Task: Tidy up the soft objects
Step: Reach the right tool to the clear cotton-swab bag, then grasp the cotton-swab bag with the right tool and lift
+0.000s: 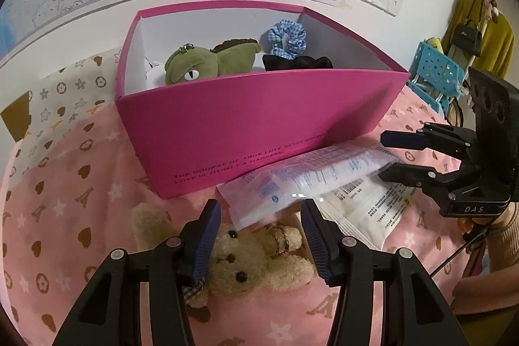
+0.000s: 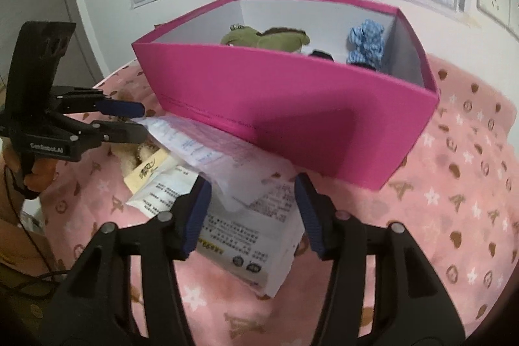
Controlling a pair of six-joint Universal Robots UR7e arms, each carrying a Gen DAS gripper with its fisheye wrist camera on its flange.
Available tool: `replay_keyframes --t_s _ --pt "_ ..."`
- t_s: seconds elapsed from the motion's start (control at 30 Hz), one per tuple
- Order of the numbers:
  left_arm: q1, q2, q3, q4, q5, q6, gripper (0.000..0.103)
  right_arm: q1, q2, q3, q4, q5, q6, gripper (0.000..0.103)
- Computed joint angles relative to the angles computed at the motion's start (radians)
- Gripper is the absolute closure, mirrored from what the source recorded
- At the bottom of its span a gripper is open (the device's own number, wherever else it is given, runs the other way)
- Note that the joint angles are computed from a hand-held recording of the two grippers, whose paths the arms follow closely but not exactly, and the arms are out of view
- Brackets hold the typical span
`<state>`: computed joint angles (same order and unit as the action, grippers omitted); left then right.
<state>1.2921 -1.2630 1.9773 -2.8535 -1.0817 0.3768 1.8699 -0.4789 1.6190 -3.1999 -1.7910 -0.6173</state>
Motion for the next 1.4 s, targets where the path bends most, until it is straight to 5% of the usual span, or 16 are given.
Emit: replay_keyframes --t_s 0.1,0.23,0.3,0.47,0.73,0.9,1.23,1.4 --pt "0.003 0.02 -0.018 0.01 0.016 -0.008 0.051 -0.001 0.013 -0.021 0.003 0.023 -0.006 0.075" --pt "0.016 0.029 -0.041 0.031 -0.01 -0.018 0.051 -0.009 0.021 -0.045 0.008 0.063 0.012 0.082" --pt "0.023 0.033 -0.053 0.042 -0.031 -0.02 0.051 -0.022 0.008 -0.045 0.025 0.117 0.043 0.094" --pt "0.029 0.051 -0.077 0.043 -0.054 -0.019 0.067 -0.039 -0.013 -0.056 0.065 0.196 0.104 0.095" --pt "0.032 0.049 -0.077 0.047 -0.034 -0.063 0.065 -0.059 -0.009 -0.058 0.09 0.224 0.158 0.094" --pt "0.019 0.038 -0.054 -0.006 -0.008 -0.042 0.048 -0.079 -0.038 -0.034 0.078 0.266 0.196 0.094" --pt "0.028 0.079 -0.106 0.044 -0.08 -0.033 0.051 -0.092 -0.037 -0.045 0.107 0.279 0.234 0.094" --pt "0.027 0.068 -0.094 0.053 -0.106 -0.026 0.063 -0.097 -0.042 -0.039 0.107 0.282 0.246 0.094"
